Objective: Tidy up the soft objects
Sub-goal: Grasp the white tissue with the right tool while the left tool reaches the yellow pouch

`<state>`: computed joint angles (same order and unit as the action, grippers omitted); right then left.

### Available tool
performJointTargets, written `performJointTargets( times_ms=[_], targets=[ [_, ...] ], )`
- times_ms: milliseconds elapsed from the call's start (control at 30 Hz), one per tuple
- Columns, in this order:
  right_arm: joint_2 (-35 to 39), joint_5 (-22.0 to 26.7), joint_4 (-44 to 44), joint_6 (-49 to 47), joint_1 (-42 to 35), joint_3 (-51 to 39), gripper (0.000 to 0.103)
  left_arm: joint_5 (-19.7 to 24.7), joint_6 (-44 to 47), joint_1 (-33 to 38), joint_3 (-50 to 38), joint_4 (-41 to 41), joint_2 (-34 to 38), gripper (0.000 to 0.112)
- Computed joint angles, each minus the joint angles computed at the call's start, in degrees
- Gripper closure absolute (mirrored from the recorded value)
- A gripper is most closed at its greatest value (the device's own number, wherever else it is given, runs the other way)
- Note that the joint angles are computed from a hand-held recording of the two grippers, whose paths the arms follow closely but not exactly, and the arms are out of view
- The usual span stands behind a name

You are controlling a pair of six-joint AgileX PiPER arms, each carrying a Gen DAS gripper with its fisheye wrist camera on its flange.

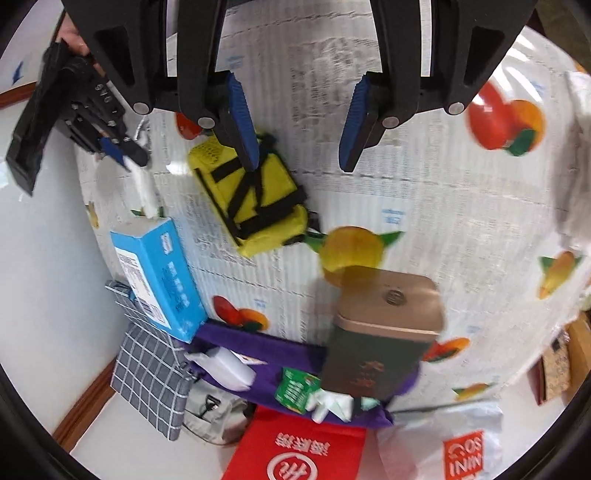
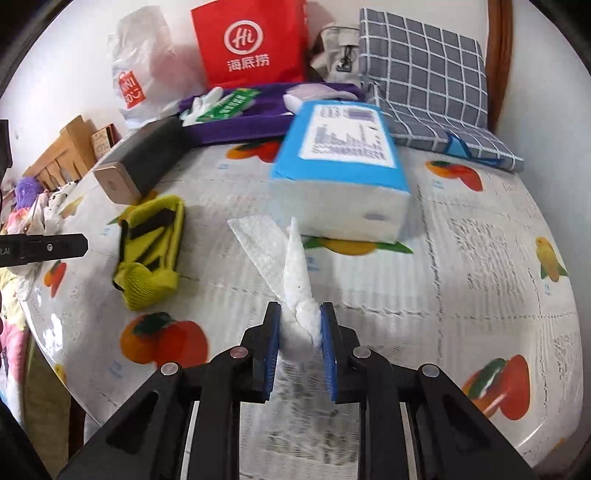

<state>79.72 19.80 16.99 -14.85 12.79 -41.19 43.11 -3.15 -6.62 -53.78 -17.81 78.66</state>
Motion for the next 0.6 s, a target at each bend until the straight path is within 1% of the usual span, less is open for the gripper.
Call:
performJointTargets(
  times_ms=[67, 133, 167, 233, 300, 367, 433, 500, 600],
  targets=[
    [1.26, -0.27, 5.37, -5.52, -1.7, 0.51, 0.082, -0.51, 1.1, -0.53, -0.31, -2.56, 1.56, 0.069],
    [0.89, -1.59, 11.53, -12.0, -2.79, 1.98, 0.081, -1.71, -0.62, -1.87, -0.47, -1.42, 2.13, 0.068],
    [0.87, -1.79, 12.71, -13.29, -2.9, 2.18, 0.081, -2.08, -1.49, -2.56, -0.9, -0.8, 2.73, 0.064],
    [0.9, -1.7, 16.17, -16.97, -3.54, 2.42, 0.081, -2.44, -1.55, -2.89, -1.71, -1.43, 4.08, 0.061],
    [1.2, -1.23, 21.22, -22.03, -4.59, 2.5, 0.081, -2.95, 0.46, -2.34, -2.11, -5.04, 5.49, 0.061],
    [1.74, -0.56, 27.31, -28.36, -5.98, 2.49, 0.081, -3.27, 1.65, -1.96, -2.48, -7.91, 6.88, 0.057],
    [1.74, -0.87, 30.19, -31.54, -6.26, 2.93, 0.081, -3.94, -1.0, -2.93, -3.23, -6.5, 8.0, 0.053],
    [1.58, -1.45, 30.57, -32.2, -6.02, 3.25, 0.081, -3.93, -4.01, -4.16, -4.55, -4.24, 9.25, 0.05],
    [1.51, -2.16, 30.69, -32.67, -5.56, 3.55, 0.081, -4.48, -6.54, -5.54, -5.78, -2.75, 10.37, 0.042]
  ],
)
